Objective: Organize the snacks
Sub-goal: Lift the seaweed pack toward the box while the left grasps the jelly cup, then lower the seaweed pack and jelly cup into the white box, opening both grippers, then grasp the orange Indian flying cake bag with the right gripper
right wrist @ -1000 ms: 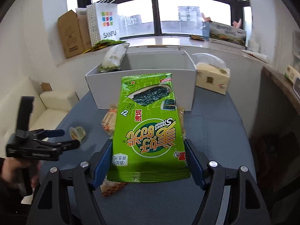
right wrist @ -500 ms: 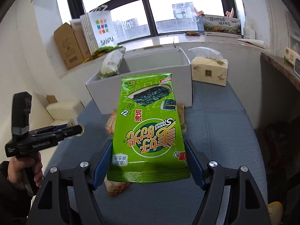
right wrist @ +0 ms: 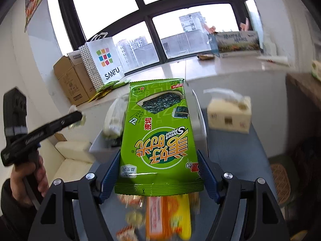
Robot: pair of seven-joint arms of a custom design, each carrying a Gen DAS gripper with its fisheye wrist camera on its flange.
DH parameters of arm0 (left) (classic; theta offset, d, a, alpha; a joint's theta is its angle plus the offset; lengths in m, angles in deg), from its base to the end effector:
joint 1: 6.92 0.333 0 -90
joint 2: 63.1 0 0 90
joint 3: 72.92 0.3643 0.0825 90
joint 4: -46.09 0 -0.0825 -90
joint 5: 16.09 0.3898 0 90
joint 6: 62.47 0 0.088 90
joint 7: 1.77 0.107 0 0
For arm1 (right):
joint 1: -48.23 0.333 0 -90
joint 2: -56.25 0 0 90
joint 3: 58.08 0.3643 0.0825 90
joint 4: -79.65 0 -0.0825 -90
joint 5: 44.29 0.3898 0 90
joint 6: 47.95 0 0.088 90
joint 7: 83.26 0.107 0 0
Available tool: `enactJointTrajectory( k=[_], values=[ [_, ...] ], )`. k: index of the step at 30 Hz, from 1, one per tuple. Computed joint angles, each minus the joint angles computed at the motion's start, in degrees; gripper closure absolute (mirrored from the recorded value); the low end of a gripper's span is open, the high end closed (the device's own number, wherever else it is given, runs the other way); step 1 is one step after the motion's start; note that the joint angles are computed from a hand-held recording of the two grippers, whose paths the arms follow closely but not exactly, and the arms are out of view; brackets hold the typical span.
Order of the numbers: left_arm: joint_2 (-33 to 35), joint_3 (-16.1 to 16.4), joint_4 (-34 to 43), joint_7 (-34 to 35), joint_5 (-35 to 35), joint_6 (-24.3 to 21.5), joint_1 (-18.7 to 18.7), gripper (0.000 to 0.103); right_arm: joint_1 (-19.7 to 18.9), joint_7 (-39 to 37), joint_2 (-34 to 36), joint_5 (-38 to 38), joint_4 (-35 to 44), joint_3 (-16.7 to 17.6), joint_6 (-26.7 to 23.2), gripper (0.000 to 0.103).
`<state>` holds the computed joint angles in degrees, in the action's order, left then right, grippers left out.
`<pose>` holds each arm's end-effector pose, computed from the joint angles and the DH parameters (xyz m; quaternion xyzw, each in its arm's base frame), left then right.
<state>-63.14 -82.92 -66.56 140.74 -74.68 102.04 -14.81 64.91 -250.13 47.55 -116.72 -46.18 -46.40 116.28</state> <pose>0.5876 -0.1393 0.6020 -0.4949 0.7103 -0.4641 0.1875 0.4406 0.3045 0.5550 -0.5550 0.6672 -0.2492 0.4299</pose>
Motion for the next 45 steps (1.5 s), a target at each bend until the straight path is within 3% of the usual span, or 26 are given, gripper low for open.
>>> enactJointTrajectory(
  k=[3, 6, 7, 8, 9, 10, 12, 17, 22, 24, 27, 30, 33, 40, 45],
  values=[
    [6.1, 0.2, 7.0, -10.2, 11.9, 0.6, 0.2, 0.055, -0.1, -7.5, 3.4, 5.4, 4.3, -1.7, -0.6, 0.026],
    [10.6, -0.3, 11.8, -16.5, 19.3, -0.3, 0.8, 0.054, -0.2, -14.3, 7.0, 12.1, 8.5, -3.9, 1.1, 0.025],
    [12.4, 1.1, 13.5, -21.7, 25.0, -0.4, -0.3, 0.053, 0.0, -15.2, 7.7, 12.6, 9.3, -4.3, 1.2, 0.025],
    [13.2, 2.4, 14.0, -26.0, 29.4, -0.5, -1.2, 0.039, 0.1, -17.4, 9.0, 13.9, 10.7, -4.9, 1.7, 0.022],
    [14.4, 3.7, 15.2, -30.6, 33.0, -1.2, -1.9, 0.025, 0.4, -20.0, 10.0, 16.1, 11.7, -5.3, 1.7, 0.011],
    [14.7, 2.9, 15.1, -31.2, 32.5, -1.2, -0.9, 0.000, 0.7, -24.2, 11.2, 20.4, 12.9, -5.7, 0.8, 0.005],
    [14.6, -0.2, 14.1, -29.3, 29.1, 0.1, 2.1, 0.000, 1.7, -26.2, 12.3, 22.1, 14.1, -6.7, -0.3, 0.000],
    [13.8, -3.3, 12.0, -29.6, 31.6, 0.2, 5.5, 0.000, 3.5, -22.3, 12.8, 18.7, 13.9, -8.8, 0.0, 0.000],
    [10.2, -7.2, 8.1, -22.5, 24.5, 0.3, 8.8, 0.000, 4.1, -18.0, 11.6, 14.0, 12.9, -9.0, 0.1, 0.000],
    [8.0, -7.3, 5.9, -18.9, 21.5, 0.5, 8.5, 0.000, 4.2, -15.2, 10.5, 11.0, 12.2, -8.6, 0.0, 0.000],
    [3.3, -7.5, 1.8, -9.3, 11.7, -0.3, 8.1, 0.000, 3.9, -11.5, 8.3, 7.0, 10.5, -7.3, 0.0, 0.000],
    [-1.0, -6.1, -2.3, -1.4, 4.1, -0.5, 6.2, 0.000, 3.5, -4.7, 5.0, 0.0, 7.7, -5.1, -1.2, 0.000],
    [-5.8, -2.9, -6.5, 6.7, -6.4, -4.5, 3.8, 0.000, 3.3, -0.4, 1.7, -4.5, 4.7, -2.5, -3.2, 0.000],
    [-14.3, 2.5, -16.2, 8.4, -11.1, -5.1, -1.5, 0.000, 4.3, 1.4, -4.0, -4.9, -2.1, 2.3, -8.8, 0.000],
    [-18.3, 4.8, -23.1, 9.2, -11.1, -2.3, -5.4, 0.000, 6.0, 1.6, -5.6, -2.2, -6.4, 5.2, -13.3, 0.000]
  ],
)
